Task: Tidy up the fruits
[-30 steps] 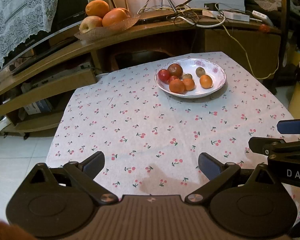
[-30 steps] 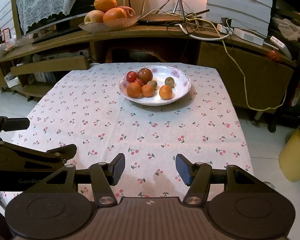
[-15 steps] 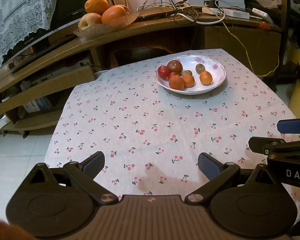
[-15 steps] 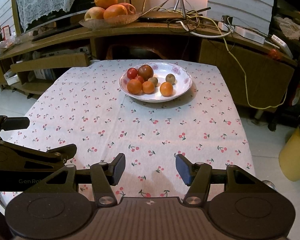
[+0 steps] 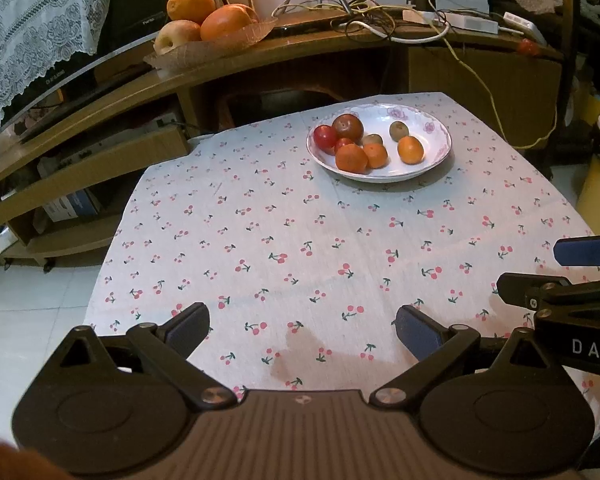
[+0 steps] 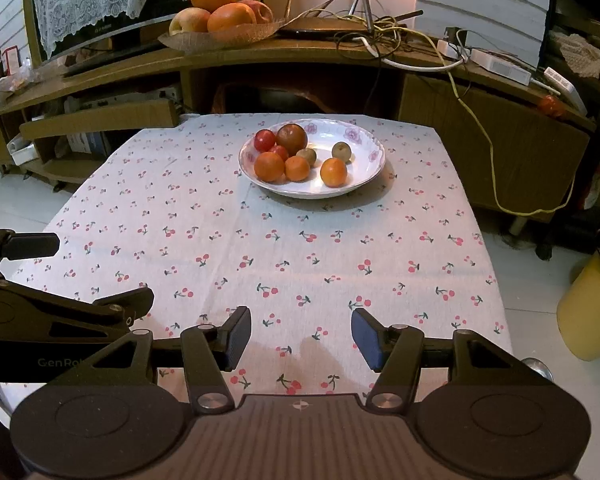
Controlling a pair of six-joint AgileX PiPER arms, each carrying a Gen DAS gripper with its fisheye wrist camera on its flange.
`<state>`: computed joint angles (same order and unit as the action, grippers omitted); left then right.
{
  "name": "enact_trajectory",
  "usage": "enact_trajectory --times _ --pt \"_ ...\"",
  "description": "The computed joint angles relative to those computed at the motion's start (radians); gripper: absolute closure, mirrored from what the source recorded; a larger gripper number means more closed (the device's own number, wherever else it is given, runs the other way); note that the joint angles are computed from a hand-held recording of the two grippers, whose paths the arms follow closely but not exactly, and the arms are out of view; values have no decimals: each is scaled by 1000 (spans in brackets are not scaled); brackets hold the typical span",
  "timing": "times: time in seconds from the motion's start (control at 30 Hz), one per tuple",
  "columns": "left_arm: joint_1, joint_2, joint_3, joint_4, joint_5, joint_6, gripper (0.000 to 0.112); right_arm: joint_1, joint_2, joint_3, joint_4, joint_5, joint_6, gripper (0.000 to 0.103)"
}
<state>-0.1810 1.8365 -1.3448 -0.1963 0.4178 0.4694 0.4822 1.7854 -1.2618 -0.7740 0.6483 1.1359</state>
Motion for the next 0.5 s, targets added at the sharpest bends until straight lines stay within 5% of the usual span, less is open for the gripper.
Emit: enact_trajectory --times 0.5 --pt "2 3 -4 -2 10 2 9 1 2 -2 4 1 -3 45"
